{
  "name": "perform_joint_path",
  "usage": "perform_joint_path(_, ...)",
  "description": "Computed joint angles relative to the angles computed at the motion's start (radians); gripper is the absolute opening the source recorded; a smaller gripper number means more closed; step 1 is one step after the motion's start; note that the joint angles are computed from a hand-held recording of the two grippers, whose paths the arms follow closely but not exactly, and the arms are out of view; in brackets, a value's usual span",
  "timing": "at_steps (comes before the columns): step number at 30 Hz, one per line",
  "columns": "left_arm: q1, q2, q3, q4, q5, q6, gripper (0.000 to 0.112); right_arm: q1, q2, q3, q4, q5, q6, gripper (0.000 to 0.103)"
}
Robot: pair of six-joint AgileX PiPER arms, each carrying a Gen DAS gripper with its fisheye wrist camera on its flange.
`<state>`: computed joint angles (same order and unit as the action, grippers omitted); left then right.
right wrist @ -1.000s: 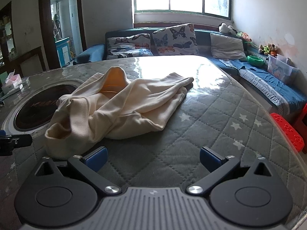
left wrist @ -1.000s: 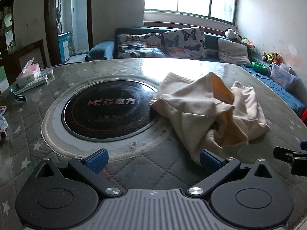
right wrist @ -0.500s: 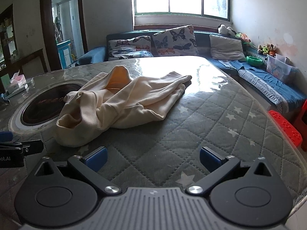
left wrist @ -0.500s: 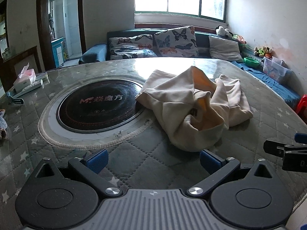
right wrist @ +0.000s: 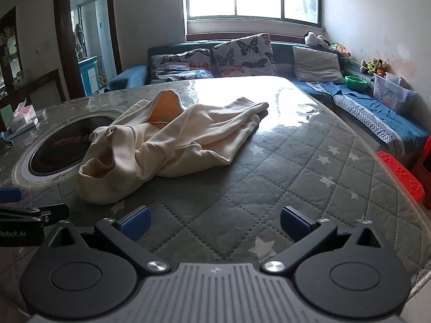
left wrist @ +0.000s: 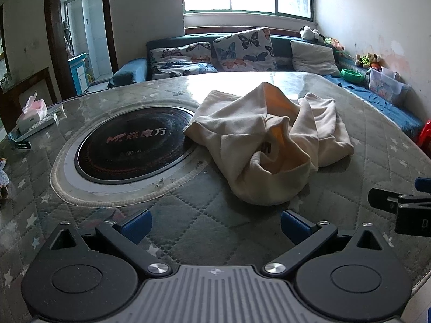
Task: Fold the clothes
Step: 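Approach the crumpled cream sweatshirt with both tools open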
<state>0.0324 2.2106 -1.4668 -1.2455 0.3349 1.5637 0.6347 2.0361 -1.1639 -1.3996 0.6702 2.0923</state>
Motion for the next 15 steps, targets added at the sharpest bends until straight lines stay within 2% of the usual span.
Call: perform_joint_path(15, -0.019, 0.055, -0.123, 0.24, 0.028, -0.237, 0.103, -0.046, 0.036, -0.064, 0.045, -0.05, -0.089, 0.103)
